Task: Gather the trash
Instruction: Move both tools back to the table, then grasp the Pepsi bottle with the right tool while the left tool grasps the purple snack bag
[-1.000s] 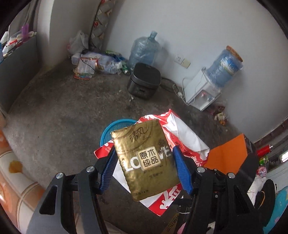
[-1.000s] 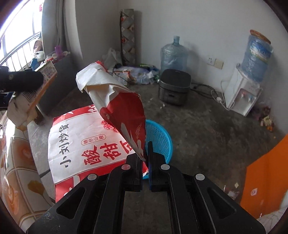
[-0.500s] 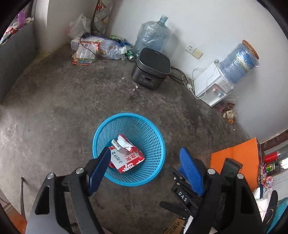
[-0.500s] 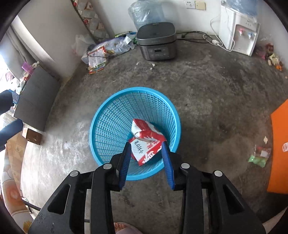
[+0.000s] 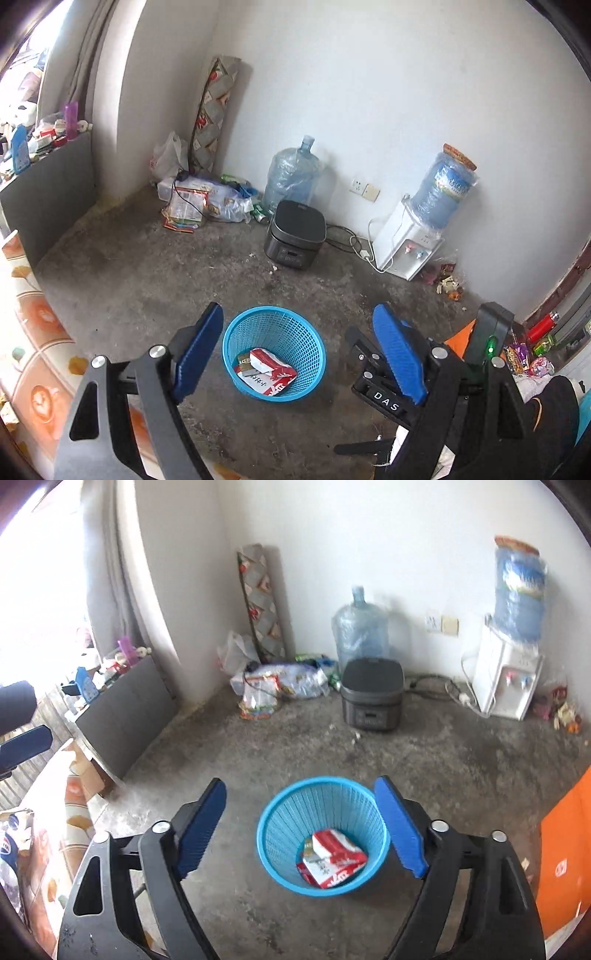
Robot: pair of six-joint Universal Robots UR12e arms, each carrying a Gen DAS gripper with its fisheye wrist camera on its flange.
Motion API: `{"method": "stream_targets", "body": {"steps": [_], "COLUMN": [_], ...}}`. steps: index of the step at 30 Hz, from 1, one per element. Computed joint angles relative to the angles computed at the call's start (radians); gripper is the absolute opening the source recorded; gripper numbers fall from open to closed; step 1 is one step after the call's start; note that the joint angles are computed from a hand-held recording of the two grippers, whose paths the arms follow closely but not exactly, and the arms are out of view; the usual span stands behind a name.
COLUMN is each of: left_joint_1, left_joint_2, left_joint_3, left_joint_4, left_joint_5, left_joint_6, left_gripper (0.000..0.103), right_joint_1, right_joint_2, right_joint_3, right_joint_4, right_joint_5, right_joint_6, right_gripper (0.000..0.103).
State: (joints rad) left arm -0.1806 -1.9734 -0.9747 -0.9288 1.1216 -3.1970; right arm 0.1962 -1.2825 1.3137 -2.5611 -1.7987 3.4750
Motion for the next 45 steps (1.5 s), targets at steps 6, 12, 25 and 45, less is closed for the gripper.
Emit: {"method": "stream_targets", "body": {"steps": [6,12,25,45], "left_joint_1": [0.078,0.179,0.363,0.454], "left_joint_2": [0.175,0.361,0.593,0.706], "left_joint_3": [-0.191,-0.396,-0.686,-0.801], "left_joint_4": [0.135,0.22,0.219,-0.001], "left_joint_5": [0.007,0.185,0.293,0.311], "left_joint_6": [-0.006,-0.043,-0.262,-0.312], "left_gripper": [0.082,0.083,0.083,0.063], "right_joint_1": [0.039,0.026,0.083,0.196], "right_joint_2": [-0.02,-0.023,0.089,0.458], "right_joint_3": [-0.006,-0.047,-0.248,-0.915], "right_joint_4": [-0.146,-0.083,0.258,1.101], "right_joint_5": [0.096,0.411,0.798,0.831], "right_joint_6": [-0.167,-0.191,-0.261,-0.531], "right_gripper": [0.095,0.095,0.095,0.079]}}
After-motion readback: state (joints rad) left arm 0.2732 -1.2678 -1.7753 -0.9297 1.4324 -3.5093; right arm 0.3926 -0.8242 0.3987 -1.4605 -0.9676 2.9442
